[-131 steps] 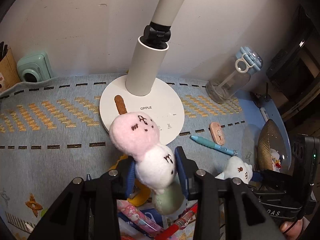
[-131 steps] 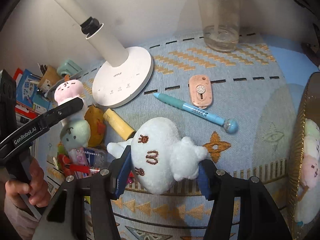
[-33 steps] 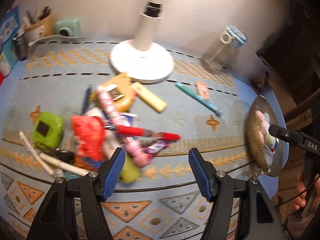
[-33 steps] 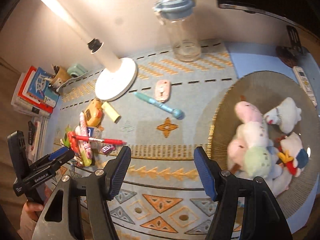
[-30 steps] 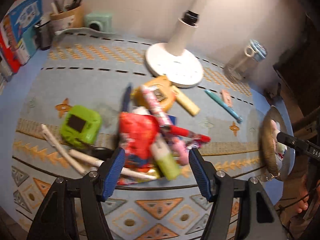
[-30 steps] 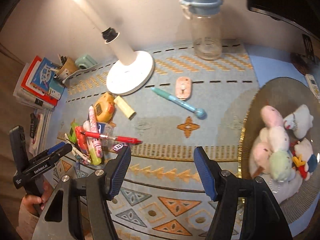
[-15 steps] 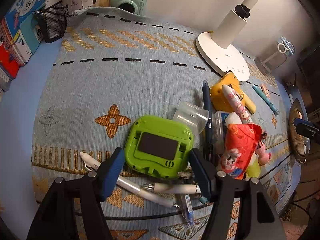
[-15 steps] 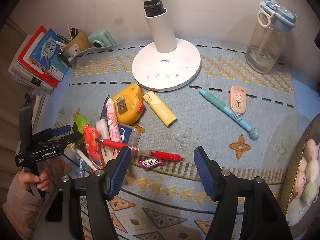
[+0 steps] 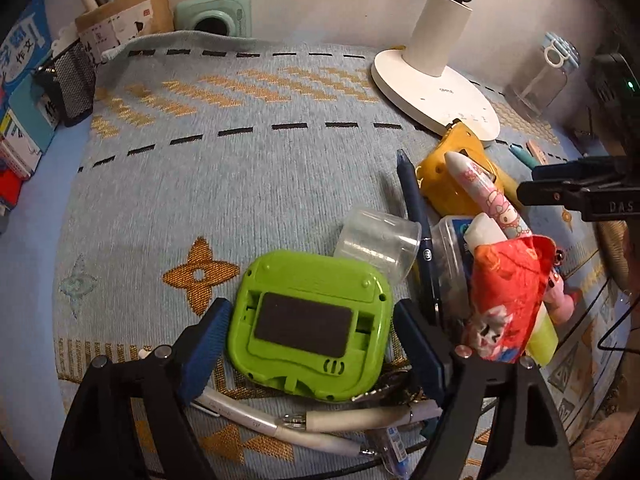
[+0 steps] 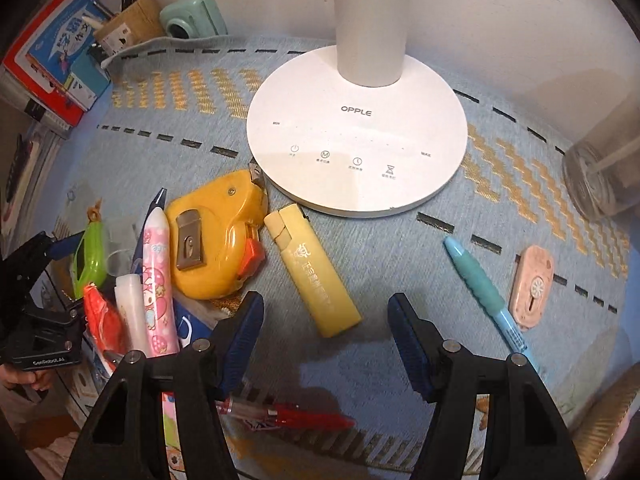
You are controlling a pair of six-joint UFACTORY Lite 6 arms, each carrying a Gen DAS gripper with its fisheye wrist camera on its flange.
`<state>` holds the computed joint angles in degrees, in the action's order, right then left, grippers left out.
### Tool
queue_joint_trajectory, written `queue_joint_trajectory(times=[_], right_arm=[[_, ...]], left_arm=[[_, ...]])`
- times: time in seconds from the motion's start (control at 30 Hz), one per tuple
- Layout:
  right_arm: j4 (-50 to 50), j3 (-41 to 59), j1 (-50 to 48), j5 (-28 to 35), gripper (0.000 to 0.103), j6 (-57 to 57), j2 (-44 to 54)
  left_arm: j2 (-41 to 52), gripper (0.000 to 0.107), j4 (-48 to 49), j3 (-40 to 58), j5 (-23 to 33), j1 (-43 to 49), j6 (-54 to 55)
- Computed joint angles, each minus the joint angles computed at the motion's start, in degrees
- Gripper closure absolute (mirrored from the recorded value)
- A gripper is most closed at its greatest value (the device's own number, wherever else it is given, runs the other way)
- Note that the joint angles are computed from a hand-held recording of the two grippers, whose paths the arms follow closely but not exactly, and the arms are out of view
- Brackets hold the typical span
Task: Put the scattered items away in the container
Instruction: 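Move both tools back to the pile and grasp the yellow lighter with the right tool, then grasp the green timer with the left tool while the right tool carries the lighter to the bowl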
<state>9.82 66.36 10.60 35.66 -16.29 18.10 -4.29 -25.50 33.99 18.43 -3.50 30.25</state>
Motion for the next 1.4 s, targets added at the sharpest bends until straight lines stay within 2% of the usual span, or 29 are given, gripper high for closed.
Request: queue_joint_trajectory(times=[0.1,0.2,0.27,0.33,0.43,0.53,0.57,0.6,0.63,0.67,0.87,0.93,1.0,1.13,1.17,1.2,1.23,1.33,1.4], right_arm=[[-3.16,-0.11,1.93,-2.16,0.038,1.77,1.15],[-5.71,-1.47,3.42,-4.15,0.048,3.4,1.28],[-6.22,-3.45,4.28,-5.93,0.058,3.38,-0.35],[-8.04,-5.04,4.95,-6.97,0.074,5.71,-1.92],[-3.45,-6.68,3.84,-6.24,0.078,3.45,-3.91],[3.12,-9.44,1.28,-5.1,0.078,0.13,-7.44],[5.2,-10.56,0.29,-4.65,0.078,-1.04,-8.93],[6.82,-11.72,-0.61,-4.22,0.078,-2.03,-10.53],[7.78,-12.92,-1.31,-3.91,0.078,-2.64,-12.19],[7.91,-14.12,-1.77,-3.77,0.078,-2.6,-13.81],[10.26,-18.26,-7.49,-1.32,0.078,-7.41,-18.89],[10.6,-19.5,-8.41,-0.74,0.078,-8.14,-20.75],[10.92,-19.74,-9.26,0.06,0.078,-8.56,-21.56],[11.46,-19.72,-9.97,1.23,0.079,-8.28,-21.96],[11.49,-19.55,-9.93,1.31,0.079,-8.04,-21.65],[11.45,-19.36,-9.68,1.15,0.079,-7.66,-21.22],[11.44,-19.11,-9.48,0.86,0.079,-7.39,-20.67],[11.71,-18.19,-9.5,0.51,0.079,-7.37,-19.37],[11.79,-17.33,-9.84,0.57,0.079,-7.7,-18.35]], left_arm=[[-0.6,0.027,4.97,-1.82,-4.12,-2.84,-6.22],[-0.83,0.035,13.01,-2.3,-6.09,-4.54,-14.95],[-0.26,0.035,9.42,-1.45,-5.49,-3.9,-11.01],[0.01,0.035,5.12,-0.91,-4.71,-3.06,-6.33],[-1.74,0.036,2.28,-1.53,-3.56,-1.8,-3.72],[-5.18,0.038,-4.64,-2.09,-0.01,2.32,4.2],[-5.92,0.048,-5.72,-1.85,1.26,3.51,5.51],[-6.42,0.074,-5.79,-1.55,2.54,4.52,5.72],[-6.63,0.082,-6.96,-1.25,4.33,5.79,6.95],[-6.53,0.085,-9.35,-0.92,5.76,7.21,9.44],[-6.39,0.085,-12.11,-1.33,6.07,9.21,12.99],[-5.26,0.085,-13.27,-0.69,6.1,10.16,13.96],[-3.46,0.069,-11.53,0.25,5.3,11.27,11.69],[0.37,0.064,-12.76,3.11,4.5,14.36,12.24],[2.2,0.055,-12.75,4.67,4.82,14.52,12.1],[4.18,0.042,-11.26,6.41,4.72,14.03,10.0],[5.93,0.037,-9.04,7.95,4.13,13.1,6.81],[10.71,0.033,-8.89,11.25,2.65,11.08,5.22],[12.62,0.026,-9.39,12.08,0.26,9.37,5.07]])
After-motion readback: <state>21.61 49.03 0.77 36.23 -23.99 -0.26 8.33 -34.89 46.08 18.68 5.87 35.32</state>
